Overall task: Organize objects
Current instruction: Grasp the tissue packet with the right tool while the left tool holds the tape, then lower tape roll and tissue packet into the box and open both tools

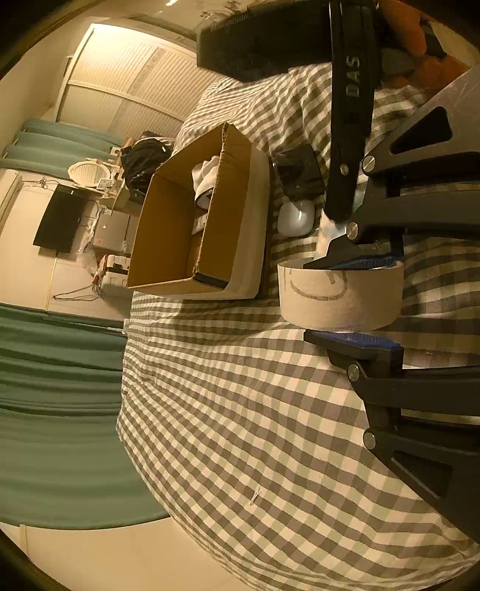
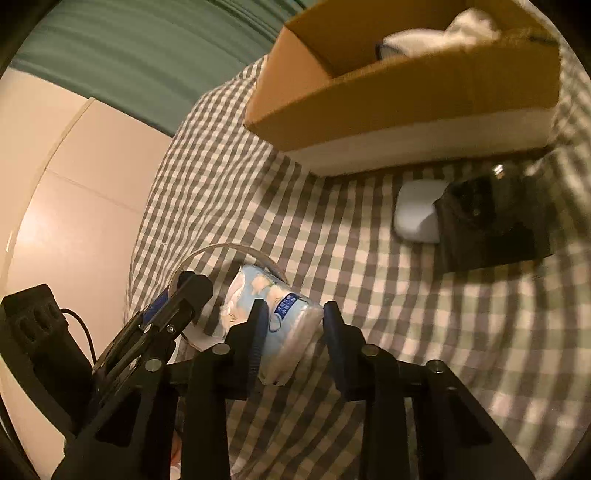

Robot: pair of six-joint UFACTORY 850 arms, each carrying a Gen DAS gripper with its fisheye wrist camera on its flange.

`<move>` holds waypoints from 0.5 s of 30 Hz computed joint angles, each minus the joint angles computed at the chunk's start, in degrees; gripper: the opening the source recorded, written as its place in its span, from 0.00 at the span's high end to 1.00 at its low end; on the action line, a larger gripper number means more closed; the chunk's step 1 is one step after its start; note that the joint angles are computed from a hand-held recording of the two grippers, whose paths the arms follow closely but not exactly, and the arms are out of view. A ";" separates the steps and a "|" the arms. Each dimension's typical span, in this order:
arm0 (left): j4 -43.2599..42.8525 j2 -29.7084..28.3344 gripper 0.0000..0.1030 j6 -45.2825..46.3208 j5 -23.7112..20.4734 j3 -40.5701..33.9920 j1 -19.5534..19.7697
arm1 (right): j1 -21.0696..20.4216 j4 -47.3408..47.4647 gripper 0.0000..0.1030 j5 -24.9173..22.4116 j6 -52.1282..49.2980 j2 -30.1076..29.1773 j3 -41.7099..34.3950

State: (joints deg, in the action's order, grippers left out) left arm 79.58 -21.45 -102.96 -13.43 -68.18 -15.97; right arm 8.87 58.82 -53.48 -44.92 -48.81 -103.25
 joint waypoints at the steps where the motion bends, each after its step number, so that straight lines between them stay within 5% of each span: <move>1: -0.37 0.12 0.72 0.30 -0.36 -0.01 -0.17 | -0.02 -0.09 0.73 1.14 -0.76 1.06 1.08; 15: -7.99 2.43 0.72 10.99 -6.43 -2.61 -2.76 | -1.02 -1.20 0.76 17.58 -12.37 15.02 13.13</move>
